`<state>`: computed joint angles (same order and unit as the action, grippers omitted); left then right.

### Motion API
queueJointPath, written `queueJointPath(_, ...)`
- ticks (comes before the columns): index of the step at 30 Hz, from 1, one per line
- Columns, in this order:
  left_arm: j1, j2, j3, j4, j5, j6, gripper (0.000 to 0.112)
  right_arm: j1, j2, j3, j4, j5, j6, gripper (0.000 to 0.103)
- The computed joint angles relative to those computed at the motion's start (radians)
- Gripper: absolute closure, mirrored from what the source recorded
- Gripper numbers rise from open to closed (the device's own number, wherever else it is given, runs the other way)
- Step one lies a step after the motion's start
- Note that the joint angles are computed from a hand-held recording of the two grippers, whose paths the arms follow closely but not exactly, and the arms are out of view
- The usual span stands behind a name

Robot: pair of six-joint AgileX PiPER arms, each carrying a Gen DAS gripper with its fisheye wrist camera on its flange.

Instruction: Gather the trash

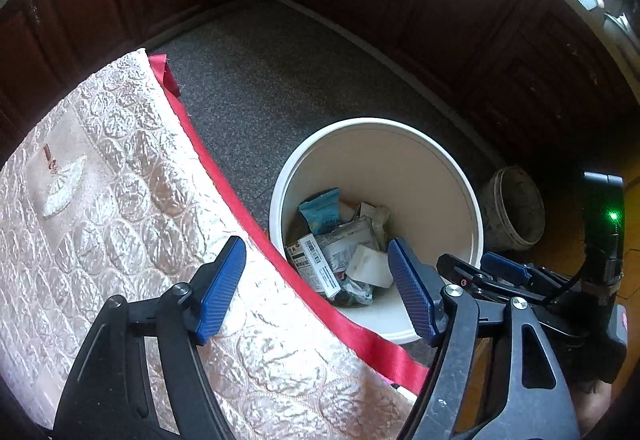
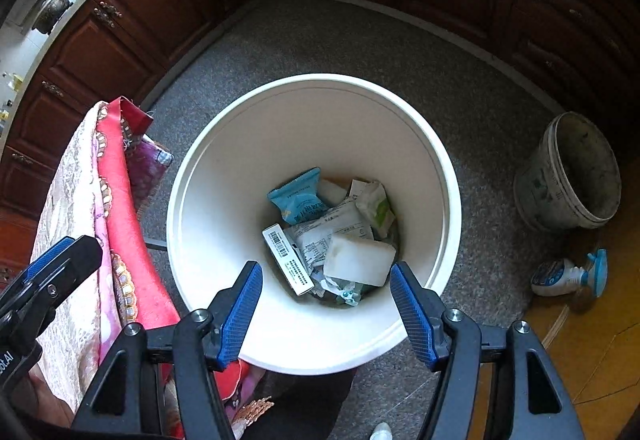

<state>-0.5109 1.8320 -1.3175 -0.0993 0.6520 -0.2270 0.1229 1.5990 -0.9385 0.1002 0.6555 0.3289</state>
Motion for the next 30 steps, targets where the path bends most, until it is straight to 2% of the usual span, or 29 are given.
queueJointPath(8,0.003,-0.107,0.065,0.023,0.010,-0.031,0.037,0.044,-0.098,0.026,-0.081,0.012,0.101,0.036)
queueJointPath(14,-0.015,-0.265,0.177,0.201,-0.020,-0.201,0.037,0.117,-0.211,0.040,-0.224,0.044,0.267,0.033)
queueJointPath(20,-0.032,-0.435,0.278,0.296,-0.029,-0.290,0.037,0.269,-0.338,0.032,-0.420,0.129,0.508,0.029)
queueJointPath(23,-0.070,-0.505,0.315,0.377,-0.018,-0.370,0.037,0.331,-0.375,0.020,-0.464,0.171,0.574,0.027)
queueJointPath(30,-0.166,-0.654,0.356,0.541,0.051,-0.527,0.037,0.507,-0.453,-0.013,-0.599,0.308,0.747,0.027)
